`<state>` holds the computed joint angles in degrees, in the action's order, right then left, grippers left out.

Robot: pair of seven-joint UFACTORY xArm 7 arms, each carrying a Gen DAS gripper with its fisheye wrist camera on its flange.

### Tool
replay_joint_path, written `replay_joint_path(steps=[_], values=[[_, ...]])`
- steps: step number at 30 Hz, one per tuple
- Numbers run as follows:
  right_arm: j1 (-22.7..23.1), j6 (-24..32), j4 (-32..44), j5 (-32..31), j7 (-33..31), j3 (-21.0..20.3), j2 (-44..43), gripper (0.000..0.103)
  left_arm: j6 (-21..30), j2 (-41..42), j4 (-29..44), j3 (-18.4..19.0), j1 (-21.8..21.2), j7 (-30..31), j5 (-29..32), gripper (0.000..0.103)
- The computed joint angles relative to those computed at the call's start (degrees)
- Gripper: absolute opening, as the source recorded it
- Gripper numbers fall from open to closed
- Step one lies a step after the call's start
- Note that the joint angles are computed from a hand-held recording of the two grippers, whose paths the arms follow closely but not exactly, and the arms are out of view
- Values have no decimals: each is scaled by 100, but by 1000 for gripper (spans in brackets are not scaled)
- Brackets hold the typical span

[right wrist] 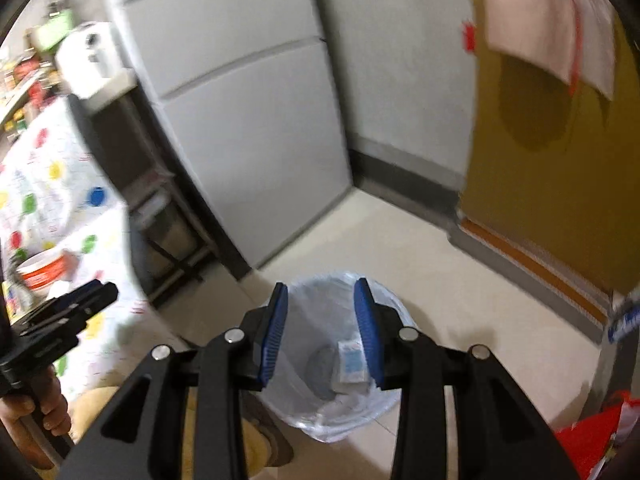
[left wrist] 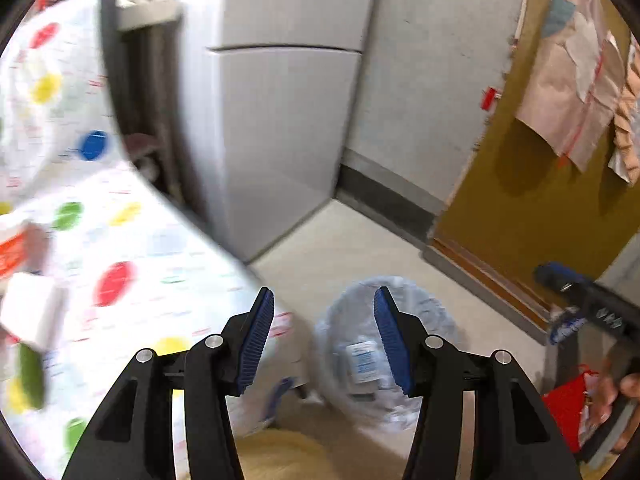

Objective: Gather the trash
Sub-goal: 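Return to the chair and grasp the cucumber with the right gripper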

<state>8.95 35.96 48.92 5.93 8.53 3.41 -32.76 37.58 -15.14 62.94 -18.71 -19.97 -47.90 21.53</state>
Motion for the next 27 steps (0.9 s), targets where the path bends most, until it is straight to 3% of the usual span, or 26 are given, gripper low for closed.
replay_joint_path(steps=[2,8,12,21,27], values=[[236,79,126,222,-50,-5,-13,41,146,-478,-308,57,7,-25,-75,54],[1229,281,656,1001,-721,107,405,42,825,-2168,-1328,162,242,93,-597,54],[1677,340,1096,1227,-1018,469,829,52,1761,-3310,-1779,31,650,142,-609,54],[2209,506,2245,731,-1067,1300,2241,53,3037,-5001,-2467,369,1493,447,-701,54],[2543,540,3065,13,-654,1554,3313,53,3029,-5436,-2786,718,1848,733,-802,54]])
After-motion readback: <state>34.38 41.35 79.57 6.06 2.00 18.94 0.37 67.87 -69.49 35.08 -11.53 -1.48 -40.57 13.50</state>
